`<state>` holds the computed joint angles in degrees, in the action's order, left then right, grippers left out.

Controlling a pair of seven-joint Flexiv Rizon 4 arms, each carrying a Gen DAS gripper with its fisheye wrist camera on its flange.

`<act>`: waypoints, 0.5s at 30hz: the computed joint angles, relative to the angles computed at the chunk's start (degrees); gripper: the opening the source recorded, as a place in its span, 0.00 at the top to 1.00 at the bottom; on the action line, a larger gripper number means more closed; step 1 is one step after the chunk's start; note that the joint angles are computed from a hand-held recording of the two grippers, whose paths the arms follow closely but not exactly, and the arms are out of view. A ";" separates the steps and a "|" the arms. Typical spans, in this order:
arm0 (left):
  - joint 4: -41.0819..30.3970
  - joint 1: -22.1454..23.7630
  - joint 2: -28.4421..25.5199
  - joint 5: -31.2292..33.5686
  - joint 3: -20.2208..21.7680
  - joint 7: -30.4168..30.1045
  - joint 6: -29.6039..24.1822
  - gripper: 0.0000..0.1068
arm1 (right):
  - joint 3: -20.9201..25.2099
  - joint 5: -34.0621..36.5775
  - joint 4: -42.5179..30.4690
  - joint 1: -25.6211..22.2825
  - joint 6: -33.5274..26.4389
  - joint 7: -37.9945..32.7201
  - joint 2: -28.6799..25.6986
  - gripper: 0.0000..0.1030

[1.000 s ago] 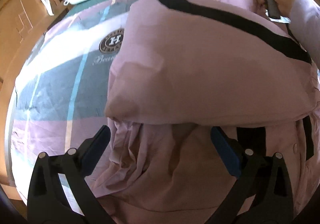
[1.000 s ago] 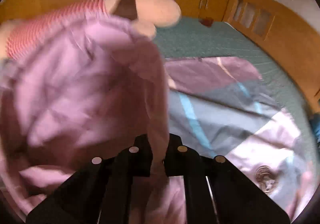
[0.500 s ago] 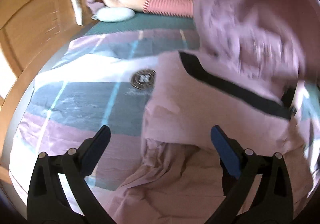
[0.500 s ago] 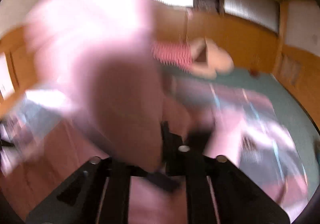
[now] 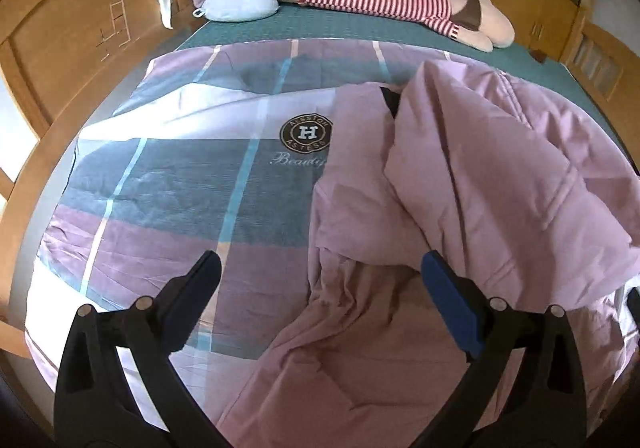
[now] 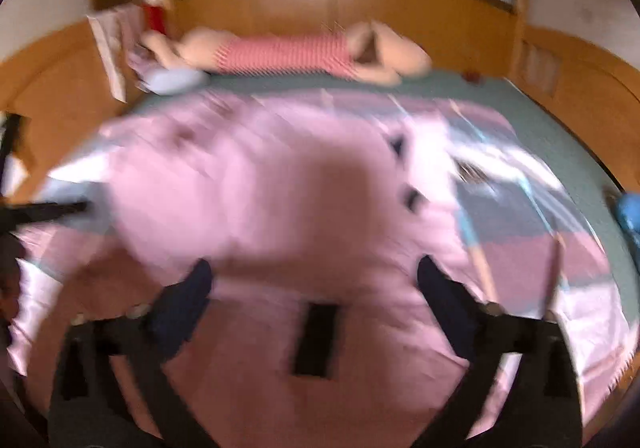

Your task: Fold large clothes

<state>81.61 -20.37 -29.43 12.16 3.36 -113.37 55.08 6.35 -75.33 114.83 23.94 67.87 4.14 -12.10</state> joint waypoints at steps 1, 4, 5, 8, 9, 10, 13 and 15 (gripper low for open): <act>0.14 0.15 0.00 -0.24 -0.39 0.57 0.27 0.06 | 0.40 1.00 -1.68 0.64 -0.39 -2.23 -0.90 0.01; -0.28 -0.21 -0.25 0.03 -0.26 0.98 -0.24 0.06 | 0.91 7.66 -9.00 4.12 -4.59 -13.08 -6.27 0.01; -0.36 -0.29 -0.30 0.07 -0.19 0.93 -0.49 0.06 | 0.87 10.13 -11.94 5.69 -6.90 -17.41 -8.73 0.01; 0.34 0.36 0.09 -1.18 -0.96 1.83 -0.39 0.06 | 0.35 17.25 -20.30 10.18 -15.93 -28.03 -15.44 0.01; 0.67 0.58 0.23 -1.58 -1.15 2.10 -0.09 0.06 | 0.00 19.20 -22.59 11.37 -18.32 -30.25 -17.19 0.01; 0.96 0.73 0.42 -1.86 -1.19 2.25 0.17 0.06 | -0.60 20.18 -23.60 12.39 -19.70 -31.11 -17.96 0.01; 1.39 0.91 0.82 -2.37 -1.01 2.06 0.11 0.06 | -3.52 20.71 -25.24 15.22 -23.10 -31.47 -19.66 0.24; 2.34 1.60 1.38 -3.56 -1.38 2.09 0.67 0.06 | -4.14 21.73 -24.92 15.92 -24.98 -30.92 -19.28 0.59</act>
